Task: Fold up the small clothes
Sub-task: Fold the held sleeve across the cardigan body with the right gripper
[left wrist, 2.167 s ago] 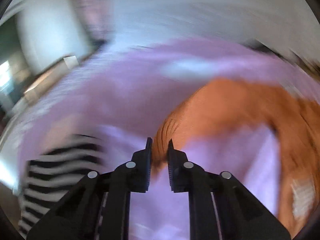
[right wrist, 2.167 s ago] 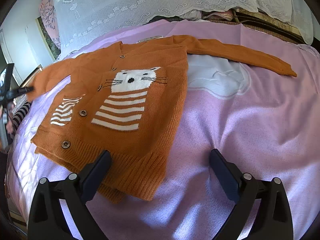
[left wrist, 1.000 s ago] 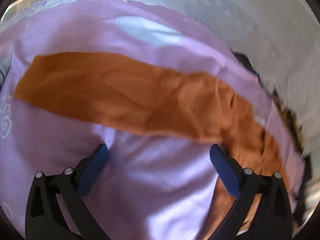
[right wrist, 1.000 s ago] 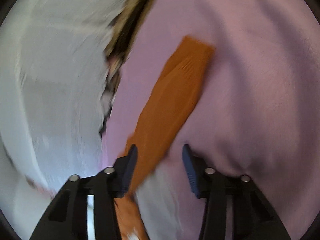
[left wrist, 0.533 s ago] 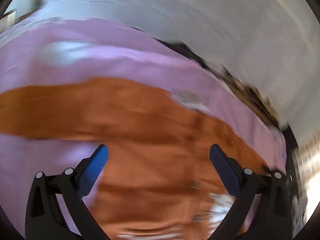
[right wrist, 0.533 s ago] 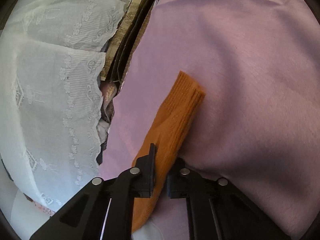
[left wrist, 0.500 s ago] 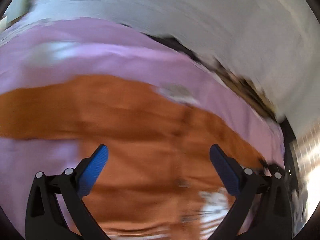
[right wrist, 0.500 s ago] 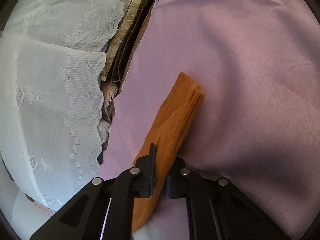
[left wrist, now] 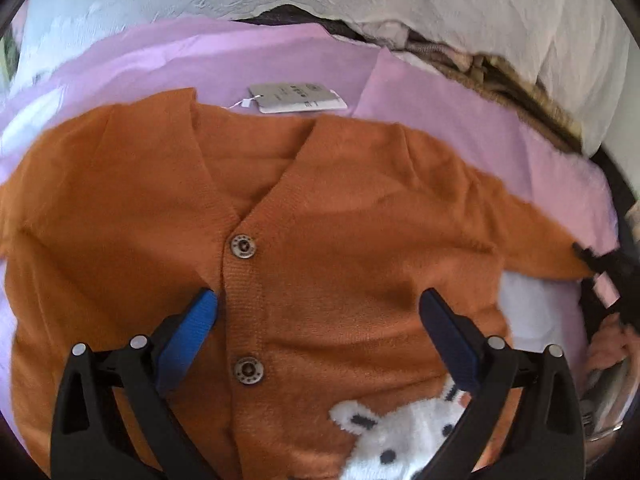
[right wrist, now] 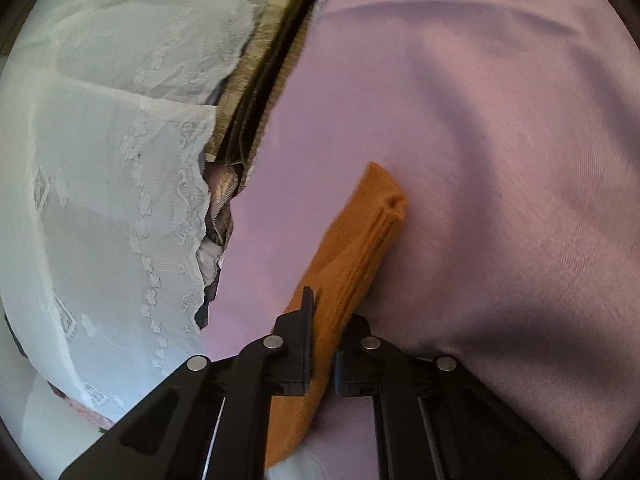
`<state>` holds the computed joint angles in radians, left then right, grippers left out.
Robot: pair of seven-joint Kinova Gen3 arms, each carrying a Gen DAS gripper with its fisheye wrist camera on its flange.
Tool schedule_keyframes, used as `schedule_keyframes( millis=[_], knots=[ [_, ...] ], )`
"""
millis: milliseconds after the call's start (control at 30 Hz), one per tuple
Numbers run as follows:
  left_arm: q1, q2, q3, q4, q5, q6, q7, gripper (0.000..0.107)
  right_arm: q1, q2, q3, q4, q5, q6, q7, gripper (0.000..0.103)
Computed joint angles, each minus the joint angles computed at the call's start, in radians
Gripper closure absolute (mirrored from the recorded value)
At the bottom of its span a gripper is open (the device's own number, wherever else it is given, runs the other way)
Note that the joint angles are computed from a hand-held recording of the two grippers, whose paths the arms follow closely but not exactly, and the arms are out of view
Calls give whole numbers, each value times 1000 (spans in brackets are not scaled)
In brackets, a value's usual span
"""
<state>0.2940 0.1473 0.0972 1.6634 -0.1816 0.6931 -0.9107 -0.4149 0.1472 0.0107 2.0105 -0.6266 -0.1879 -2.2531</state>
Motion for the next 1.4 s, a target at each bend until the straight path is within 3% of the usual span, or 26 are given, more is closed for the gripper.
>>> schedule_keyframes(
  millis=[100,267,400,467,533,633,767,833,967,1133,1300,1400],
  knots=[
    [-14,-49,-35,10,24,4,-46,9,-139,-25,127,-14,-46,2,122,95],
    [105,-133,-256,52,-98,25,-42,9,-371,-39,320,-83,-96,44,325,95],
    [85,-175,-410,131,12,-12,-116,9,-556,-19,484,-165,-211,120,488,95],
    [54,-189,-428,179,14,-52,-117,9,-597,0,518,-207,-287,147,569,95],
    [85,-188,-467,203,-17,-91,-56,9,-576,30,484,-266,-369,179,650,95],
    [79,-189,-401,205,-135,-100,36,9,-603,94,506,-364,-491,248,752,95],
    [153,-118,-365,147,-298,4,129,9,-739,191,682,-474,-580,389,799,95],
    [173,-111,-362,142,-339,21,160,9,-774,232,725,-528,-534,450,759,95],
    [160,-119,-384,147,-274,-9,124,9,-773,281,704,-613,-422,514,703,95],
    [168,-127,-392,153,-274,-10,127,9,-779,319,699,-653,-396,573,710,95],
    [173,-123,-392,150,-276,-11,140,9,-797,363,709,-714,-211,612,589,95],
    [173,-118,-388,143,-274,-2,140,9,-796,403,727,-761,-208,677,597,95]
  ],
)
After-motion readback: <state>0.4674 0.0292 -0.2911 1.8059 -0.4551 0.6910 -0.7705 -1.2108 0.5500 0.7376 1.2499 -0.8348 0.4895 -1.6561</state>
